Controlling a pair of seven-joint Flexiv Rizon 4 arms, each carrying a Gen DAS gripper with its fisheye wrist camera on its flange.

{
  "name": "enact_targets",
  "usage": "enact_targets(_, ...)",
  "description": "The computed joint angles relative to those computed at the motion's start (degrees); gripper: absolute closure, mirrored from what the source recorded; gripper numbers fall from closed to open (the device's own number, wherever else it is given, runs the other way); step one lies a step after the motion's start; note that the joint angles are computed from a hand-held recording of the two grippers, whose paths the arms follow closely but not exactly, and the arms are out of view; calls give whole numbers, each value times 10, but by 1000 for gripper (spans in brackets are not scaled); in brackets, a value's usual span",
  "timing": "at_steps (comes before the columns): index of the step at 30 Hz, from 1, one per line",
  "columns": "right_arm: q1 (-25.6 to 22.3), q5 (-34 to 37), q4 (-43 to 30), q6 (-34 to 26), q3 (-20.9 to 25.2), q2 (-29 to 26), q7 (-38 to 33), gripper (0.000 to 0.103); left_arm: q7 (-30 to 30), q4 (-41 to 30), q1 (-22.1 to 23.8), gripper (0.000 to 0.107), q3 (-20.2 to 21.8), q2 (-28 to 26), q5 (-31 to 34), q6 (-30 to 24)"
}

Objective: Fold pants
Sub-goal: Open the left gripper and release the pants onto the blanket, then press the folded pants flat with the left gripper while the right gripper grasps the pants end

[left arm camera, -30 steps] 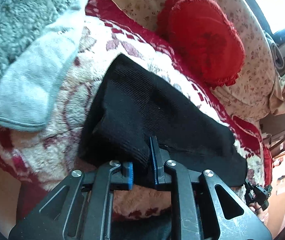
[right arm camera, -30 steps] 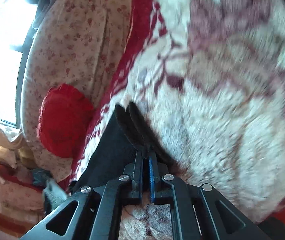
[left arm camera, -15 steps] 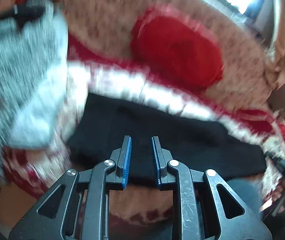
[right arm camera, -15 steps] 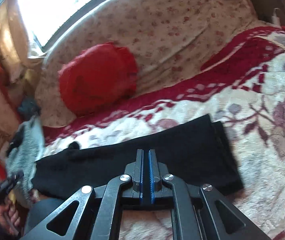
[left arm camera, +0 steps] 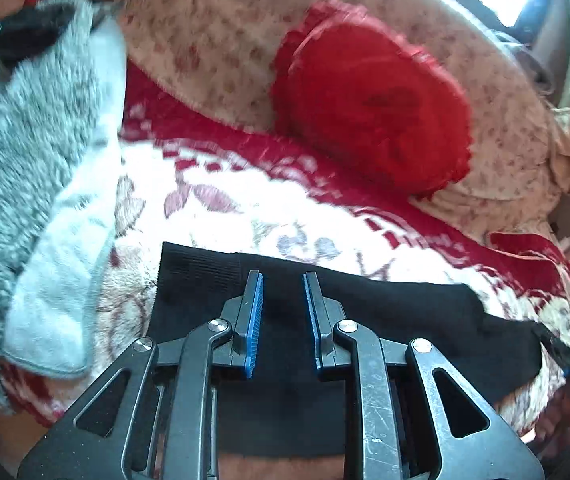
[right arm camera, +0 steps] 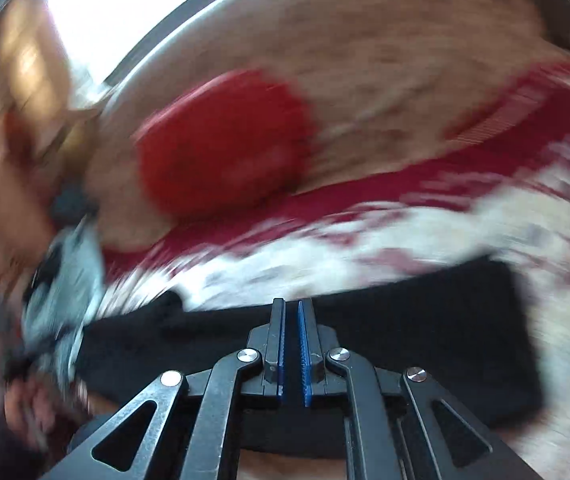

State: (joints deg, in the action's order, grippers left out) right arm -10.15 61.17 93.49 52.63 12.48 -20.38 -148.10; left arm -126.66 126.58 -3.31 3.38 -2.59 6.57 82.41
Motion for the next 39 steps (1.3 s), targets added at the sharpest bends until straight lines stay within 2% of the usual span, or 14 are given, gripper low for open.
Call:
enact_targets(2, 11, -17, -16, -67, 20, -4, -27, 98, 68, 6, 16, 88, -30, -30, -107, -35)
enact_targets(5, 32, -23, -26, -154, 36, -1, -89, 98, 85, 26, 4, 88, -22, -30, -147, 0)
enact_targets(7, 92, -33, -22, -137, -1, -2, -107, 98, 83, 25, 1, 88, -18, -31, -153, -3)
enact_targets(10, 152, -176, -19, 5, -1, -65, 26, 103, 70, 18, -7, 88, -8, -30, -131, -14)
enact_targets(13, 121, -155, -38, -19, 22, -72, 43, 103, 82, 17, -5, 88, -16, -35, -151, -7)
enact_targets(17, 70, -75, -29, -36, 55, -46, -57, 99, 98, 34, -5, 88, -18, -27, -173, 8)
enact_targets(20, 102, -152, -8, 23, 43, -68, 6, 98, 69, 21, -13, 88, -4, -26, -130, -11)
enact_targets(23, 64, -107, -19, -20, 52, -56, 8, 98, 30, 6, -16, 88, 4, -15, -87, -41)
enact_targets(27, -12, 27, 2, 17, 57, -11, -71, 92, -27, -7, -23, 87, -1, 7, 0, -36)
enact_targets(30, -27, 52, 26, 66, 3, 9, 0, 76, -94, -24, -29, 81, -10, 15, 109, -41)
enact_targets(31, -36, 64, 35, 82, -17, 13, 31, 76, -97, -25, -29, 69, -14, 11, 119, -38)
enact_targets(32, -48, 71, 39, 77, -30, 17, 48, 75, -79, -20, -29, 58, -19, 3, 102, -32)
enact_targets(34, -75, 81, 44, 74, -50, 17, 113, 74, -27, 0, -25, 57, -33, -25, 32, -12)
enact_targets(39, -128, 140, 47, -6, -68, 10, 172, 71, -54, -2, -50, 55, -3, -37, 58, 22)
